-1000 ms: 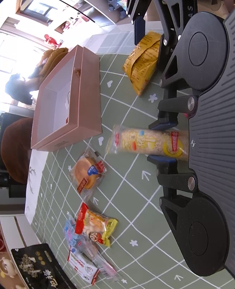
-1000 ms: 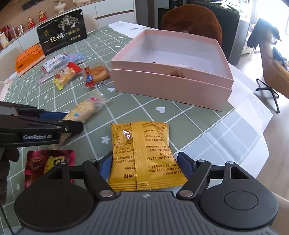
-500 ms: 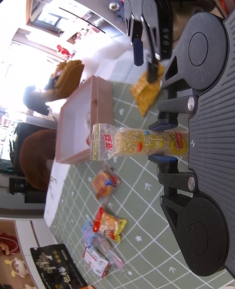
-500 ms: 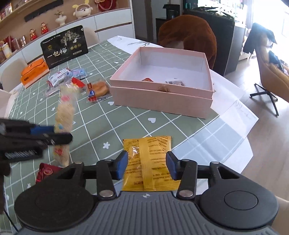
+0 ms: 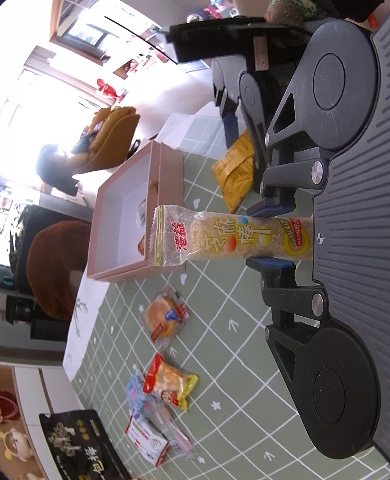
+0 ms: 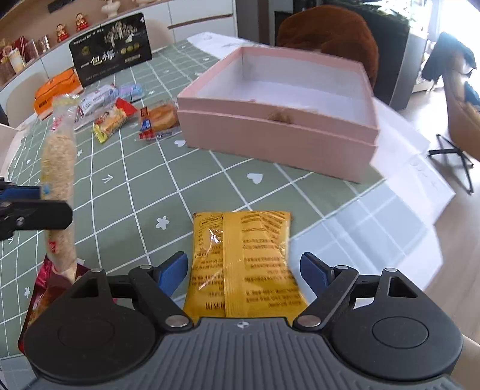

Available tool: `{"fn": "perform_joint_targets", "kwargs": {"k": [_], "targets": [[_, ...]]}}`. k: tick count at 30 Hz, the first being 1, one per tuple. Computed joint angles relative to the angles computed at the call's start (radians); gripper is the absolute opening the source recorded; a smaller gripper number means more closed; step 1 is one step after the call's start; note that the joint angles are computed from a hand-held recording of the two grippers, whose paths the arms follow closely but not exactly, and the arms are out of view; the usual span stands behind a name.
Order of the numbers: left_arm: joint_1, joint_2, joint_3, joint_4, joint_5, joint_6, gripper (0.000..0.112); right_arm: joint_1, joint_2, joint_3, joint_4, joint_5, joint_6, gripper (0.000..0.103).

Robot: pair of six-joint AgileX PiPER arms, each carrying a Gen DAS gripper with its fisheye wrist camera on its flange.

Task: Organize snacks
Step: 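Carry the sesame stick and yellow pack into the pink box and release, then grasp the blue Peppa candy pack with the right tool while the left tool approaches the white bag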

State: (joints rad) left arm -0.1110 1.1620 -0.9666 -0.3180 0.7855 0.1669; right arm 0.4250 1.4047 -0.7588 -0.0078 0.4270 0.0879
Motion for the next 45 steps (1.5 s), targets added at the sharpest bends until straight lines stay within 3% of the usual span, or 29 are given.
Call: {"fn": "perform_joint_targets", "kwargs": {"k": [2,4,10,13,17,23,27,29,32,34,37,42,45], "targets": [[-0.010,-0.005,-0.002,0.013,0.007,-0.017,0.032,-0.002,0.014,-0.003,0.011,-0.010,-0.007,0.084],[-0.012,-0.008,-0.007,0.009,0.012,-0.014,0.032,0.002,0.007,-0.003,-0.002,0.002,0.010,0.070],[0.012,-0.017,-0.048,-0.076,-0.004,0.034,0.032,-0.035,-0.118,0.008,0.082,0.069,-0.089,0.065],[0.039,0.027,-0.182,-0.148,-0.014,0.099,0.032,-0.108,-0.207,-0.042,0.190,0.120,-0.196,0.065],[0.034,0.161,-0.406,-0.159,-0.029,0.155,0.032,-0.208,-0.236,-0.241,0.286,0.156,-0.297,0.065],[0.039,0.468,-0.619,-0.286,-0.003,0.220,0.033,-0.203,-0.018,-0.538,0.119,0.153,-0.179,0.065],[0.054,0.746,-0.826,-0.334,0.142,0.198,0.033,-0.180,0.193,-0.697,-0.029,0.191,-0.051,0.066],[0.057,0.757,-0.793,-0.310,0.110,0.211,0.030,-0.172,0.308,-0.794,-0.104,0.244,0.014,0.066],[0.122,0.677,-0.637,-0.390,0.065,0.299,0.030,-0.184,0.415,-0.880,-0.083,0.295,0.001,0.066],[0.189,0.655,-0.607,-0.409,0.089,0.312,0.030,-0.180,0.439,-0.883,-0.060,0.290,-0.027,0.073],[0.293,0.604,-0.525,-0.415,0.033,0.322,0.030,-0.153,0.476,-0.889,-0.103,0.277,0.027,0.077],[0.440,0.647,-0.587,-0.206,-0.078,0.138,0.030,-0.106,0.487,-0.883,-0.033,0.278,-0.002,0.077],[0.507,0.758,-0.747,-0.020,-0.106,-0.022,0.030,-0.059,0.489,-0.896,-0.038,0.295,-0.012,0.077]]}}
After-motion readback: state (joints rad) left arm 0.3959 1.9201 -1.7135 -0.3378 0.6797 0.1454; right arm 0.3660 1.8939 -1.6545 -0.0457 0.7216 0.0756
